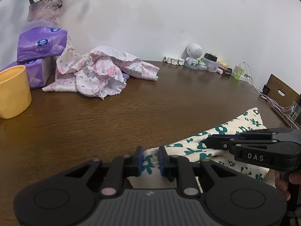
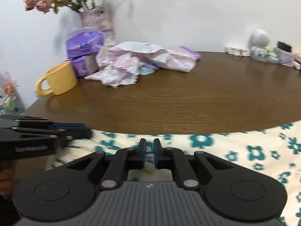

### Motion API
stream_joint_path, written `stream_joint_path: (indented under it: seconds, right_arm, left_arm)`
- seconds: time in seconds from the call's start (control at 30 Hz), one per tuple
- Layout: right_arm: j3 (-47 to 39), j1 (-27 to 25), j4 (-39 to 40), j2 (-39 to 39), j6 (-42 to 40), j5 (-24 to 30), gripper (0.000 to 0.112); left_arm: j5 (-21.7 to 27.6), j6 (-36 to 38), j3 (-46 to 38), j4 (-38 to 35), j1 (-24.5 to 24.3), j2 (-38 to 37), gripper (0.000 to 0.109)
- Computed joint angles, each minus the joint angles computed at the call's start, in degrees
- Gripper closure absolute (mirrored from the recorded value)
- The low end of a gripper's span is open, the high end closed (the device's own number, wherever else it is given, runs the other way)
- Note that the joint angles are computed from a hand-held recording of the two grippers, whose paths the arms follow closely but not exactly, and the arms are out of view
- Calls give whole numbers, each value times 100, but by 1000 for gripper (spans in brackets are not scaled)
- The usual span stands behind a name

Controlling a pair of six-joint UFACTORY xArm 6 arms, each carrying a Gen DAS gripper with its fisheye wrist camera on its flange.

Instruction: Fold clothes

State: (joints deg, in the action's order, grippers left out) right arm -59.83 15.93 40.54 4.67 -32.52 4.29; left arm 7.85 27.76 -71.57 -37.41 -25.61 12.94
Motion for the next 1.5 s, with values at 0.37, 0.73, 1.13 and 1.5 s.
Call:
stream_joint_path:
  seconds: [0.37, 0.73, 1.13, 1.5]
  right_arm:
    - [107, 49, 28, -17, -139, -222, 105]
    - [-103, 278, 2142, -255, -1949, -32, 104]
    - [50, 236, 1290, -191, -1380, 225, 101]
    - [73, 252, 1827, -180, -2053, 82, 102]
  left_arm:
    - [-242, -379, 286, 209, -96, -256, 92]
    - [-329, -15, 377, -122, -132, -255, 92]
    - [-485, 96, 432, -209, -182, -251, 91]
    - [-793, -887, 889, 486, -262, -700, 93]
